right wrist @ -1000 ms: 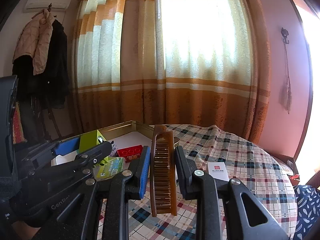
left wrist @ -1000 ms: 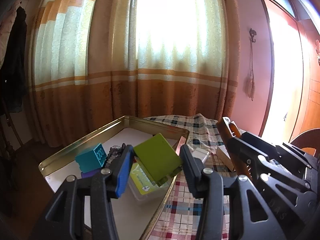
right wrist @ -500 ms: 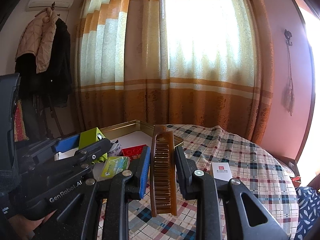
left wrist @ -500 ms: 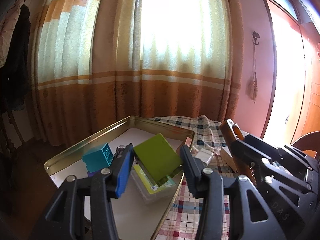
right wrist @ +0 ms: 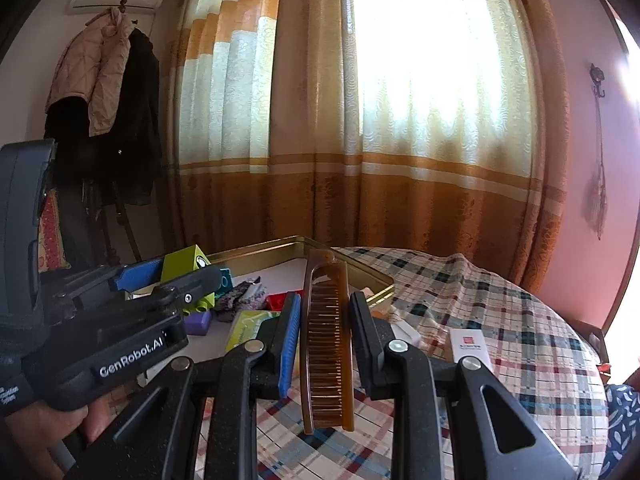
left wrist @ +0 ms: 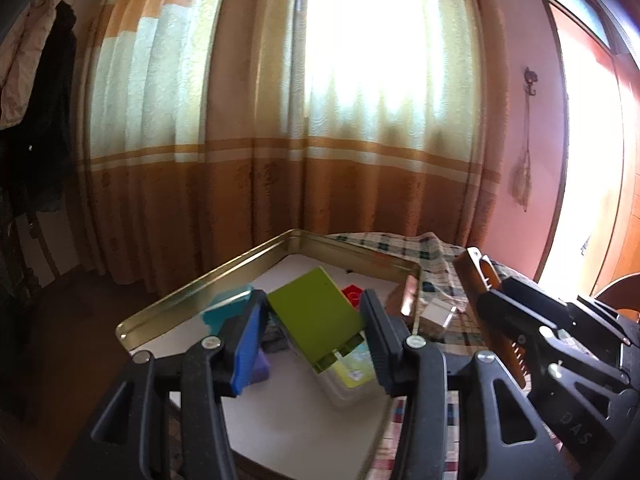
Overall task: Organize rigid objects
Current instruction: 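Carry the green brick and brown comb over the gold tin with both grippers, then open the left gripper to drop the green brick into the tin while the right gripper releases the comb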
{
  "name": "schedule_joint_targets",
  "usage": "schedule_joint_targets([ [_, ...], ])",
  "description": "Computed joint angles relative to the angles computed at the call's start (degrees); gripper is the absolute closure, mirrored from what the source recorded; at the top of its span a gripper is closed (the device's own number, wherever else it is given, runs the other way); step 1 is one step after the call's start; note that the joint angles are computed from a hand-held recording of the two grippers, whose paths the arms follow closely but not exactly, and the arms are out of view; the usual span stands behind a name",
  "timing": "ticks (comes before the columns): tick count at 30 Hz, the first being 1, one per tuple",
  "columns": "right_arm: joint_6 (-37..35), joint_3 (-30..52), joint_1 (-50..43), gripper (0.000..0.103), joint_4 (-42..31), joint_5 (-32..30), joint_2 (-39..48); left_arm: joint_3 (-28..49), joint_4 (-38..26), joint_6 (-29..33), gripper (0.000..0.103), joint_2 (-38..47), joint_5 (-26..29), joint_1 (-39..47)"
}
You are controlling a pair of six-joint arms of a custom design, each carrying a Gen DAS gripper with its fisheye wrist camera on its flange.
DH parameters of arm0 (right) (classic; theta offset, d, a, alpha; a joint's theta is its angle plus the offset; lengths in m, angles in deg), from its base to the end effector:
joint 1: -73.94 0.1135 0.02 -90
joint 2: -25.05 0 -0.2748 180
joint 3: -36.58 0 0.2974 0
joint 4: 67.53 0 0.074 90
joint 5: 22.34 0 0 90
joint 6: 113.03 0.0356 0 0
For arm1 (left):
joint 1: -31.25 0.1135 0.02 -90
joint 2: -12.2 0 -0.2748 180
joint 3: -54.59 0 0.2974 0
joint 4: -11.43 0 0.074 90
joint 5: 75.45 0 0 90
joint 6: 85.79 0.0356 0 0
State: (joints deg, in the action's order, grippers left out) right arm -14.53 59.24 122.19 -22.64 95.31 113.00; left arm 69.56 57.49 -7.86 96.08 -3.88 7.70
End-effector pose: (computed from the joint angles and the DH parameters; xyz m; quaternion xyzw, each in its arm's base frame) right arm 0.1677 0.1631 0.0812 -0.1428 0.7962 0.0907 0.5809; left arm 0.1851 -0.0684 0.0674 -0.0059 0.8271 -0.0399 0.5605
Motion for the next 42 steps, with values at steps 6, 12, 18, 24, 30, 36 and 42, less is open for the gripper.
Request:
schedule_joint_targets([
  [6,-1.3,4.4,0.2,0.075,-2.8,-2.5,2.3,0.0,-3.5,1.2,0.055,-2.9,4.2,6.3],
  [12,-0.7,10.6,-0.9,0.075,-7.6,-7.4,5.6,2.2,-9.0,2.2,0.055,-4.0,6.4,10.3],
  [18,0.7,9.2,-3.5,0.075,-12.7,-8.7,1.0,2.4,-9.4,2.4,0.055,-3.2,8.9,13.6],
  [24,3.2,2.8,-10.6,0.076,-29.2,-13.6,-14.6,0.8,-10.7,1.9,0.055,-6.8,8.9,12.9],
  [30,6.0,5.3,-13.5,0.052,-34.9,-20.7,-9.0,0.6,-12.2,1.4,0.055,-7.1,8.7,12.2],
  [36,6.5,11.8,-11.0,0.066,-37.7,-19.0,3.4,0.8,-12.7,2.0,0.055,-7.1,9.8,13.6],
  [42,5.4,10.0,-9.6,0.086,-38.4,-16.7,-1.4,1.5,-14.3,2.6,0.055,-7.9,11.0,15.0],
])
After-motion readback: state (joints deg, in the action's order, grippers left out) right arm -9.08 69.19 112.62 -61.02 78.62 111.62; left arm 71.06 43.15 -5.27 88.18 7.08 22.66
